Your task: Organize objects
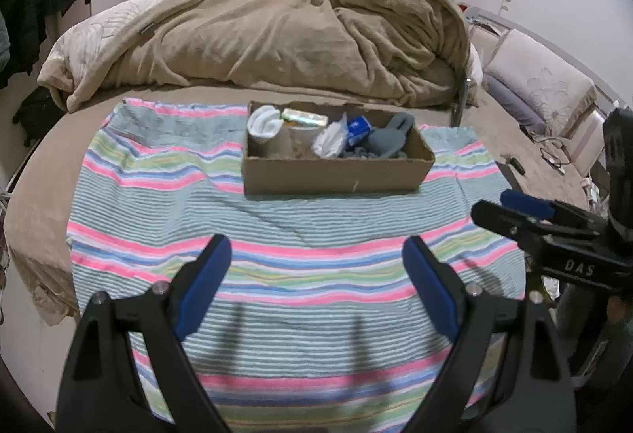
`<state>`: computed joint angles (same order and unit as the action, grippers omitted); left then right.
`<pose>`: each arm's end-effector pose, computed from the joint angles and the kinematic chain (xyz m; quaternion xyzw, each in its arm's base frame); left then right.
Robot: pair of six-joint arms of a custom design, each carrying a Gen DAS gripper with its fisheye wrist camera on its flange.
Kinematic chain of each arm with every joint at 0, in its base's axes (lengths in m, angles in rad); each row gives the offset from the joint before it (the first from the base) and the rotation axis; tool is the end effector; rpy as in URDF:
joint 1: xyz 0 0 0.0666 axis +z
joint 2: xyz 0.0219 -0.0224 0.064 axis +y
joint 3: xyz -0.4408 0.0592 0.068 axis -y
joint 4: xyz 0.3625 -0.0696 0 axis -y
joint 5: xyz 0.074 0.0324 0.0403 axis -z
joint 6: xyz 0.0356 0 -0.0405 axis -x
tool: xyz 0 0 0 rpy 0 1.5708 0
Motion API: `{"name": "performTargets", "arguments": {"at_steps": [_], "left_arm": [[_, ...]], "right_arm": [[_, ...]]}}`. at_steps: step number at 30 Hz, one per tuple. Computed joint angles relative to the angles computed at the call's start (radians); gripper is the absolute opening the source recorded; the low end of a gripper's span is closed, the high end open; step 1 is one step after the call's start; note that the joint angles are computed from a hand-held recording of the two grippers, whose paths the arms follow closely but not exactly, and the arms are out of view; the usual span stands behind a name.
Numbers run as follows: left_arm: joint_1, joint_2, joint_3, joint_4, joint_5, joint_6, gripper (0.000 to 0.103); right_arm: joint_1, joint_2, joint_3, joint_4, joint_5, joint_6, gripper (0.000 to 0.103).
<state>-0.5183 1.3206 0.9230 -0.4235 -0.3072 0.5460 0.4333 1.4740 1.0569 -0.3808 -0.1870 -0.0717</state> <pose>0.3407 -0.1824 0.3550 -0.0687 0.9187 -0.0609 0.3840 0.4098 0.1964 0.3509 -0.2004 0.9008 0.1775 0.3417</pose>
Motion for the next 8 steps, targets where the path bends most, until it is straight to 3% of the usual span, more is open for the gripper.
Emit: {"name": "performTargets", "arguments": {"at_steps": [8], "left_arm": [[0.038, 0.042, 0.014, 0.012, 0.007, -0.030, 0.090]], "right_arm": [[-0.018, 0.056, 0.031, -0.012, -0.009, 0.006, 0.077]]}}
